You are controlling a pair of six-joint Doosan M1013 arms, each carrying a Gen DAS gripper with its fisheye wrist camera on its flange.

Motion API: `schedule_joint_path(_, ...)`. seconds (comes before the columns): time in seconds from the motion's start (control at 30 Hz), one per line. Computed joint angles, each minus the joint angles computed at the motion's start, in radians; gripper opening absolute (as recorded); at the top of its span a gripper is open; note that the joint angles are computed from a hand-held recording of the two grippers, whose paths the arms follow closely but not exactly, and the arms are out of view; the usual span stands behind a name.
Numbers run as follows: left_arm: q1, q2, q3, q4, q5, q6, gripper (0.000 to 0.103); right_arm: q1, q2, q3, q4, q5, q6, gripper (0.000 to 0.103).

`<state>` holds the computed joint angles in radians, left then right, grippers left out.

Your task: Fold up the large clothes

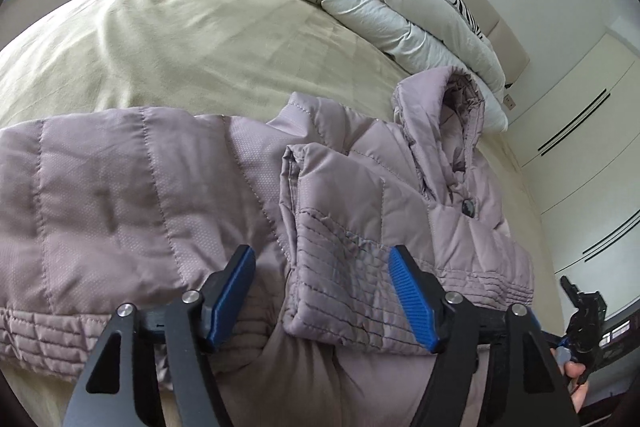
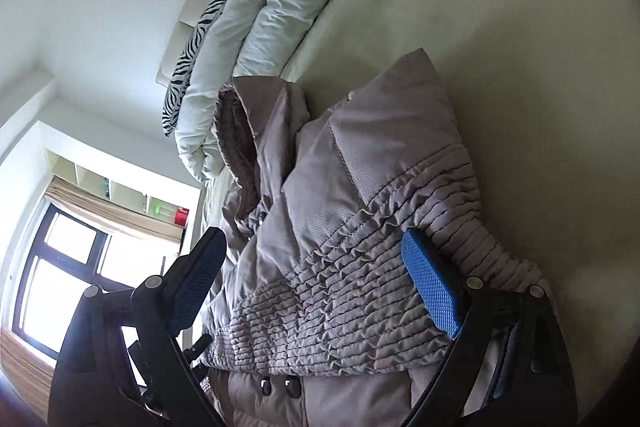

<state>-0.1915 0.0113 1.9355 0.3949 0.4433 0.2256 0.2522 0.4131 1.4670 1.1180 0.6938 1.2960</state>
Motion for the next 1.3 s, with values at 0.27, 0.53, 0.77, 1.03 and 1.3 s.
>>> schedule_joint_path(0.27,-0.055,-0.261,0.192,0.236,-0.015,-0.343,0.088,0.029,-0.005,-0.042,-0.265,0.013,0.158,0.093)
schedule_joint_path(0.53,-0.203,-0.585,0.409,0.530,0.237,-0.962,0.093,0.065,-0.135,0.081,-0.071,-0.026,-0.014,0.093)
schedule_joint_path(0.77,-0.320,-0.727,0.529,0.660,0.416,-1.369,0.094,0.123,-0.181,0.123,-0.075,0.019,-0.012,0.093)
schedule_joint_path(1.03,-0.191,-0.734,0.587,0.773,0.394,-1.626,0.094,0.160,-0.196,0.165,-0.043,0.037,0.004,0.093)
schedule_joint_path(1.3,0.037,-0.697,0.583,0.770,0.266,-1.629,0.036,0.154,-0.212,0.198,-0.028,0.041,0.009,0.093)
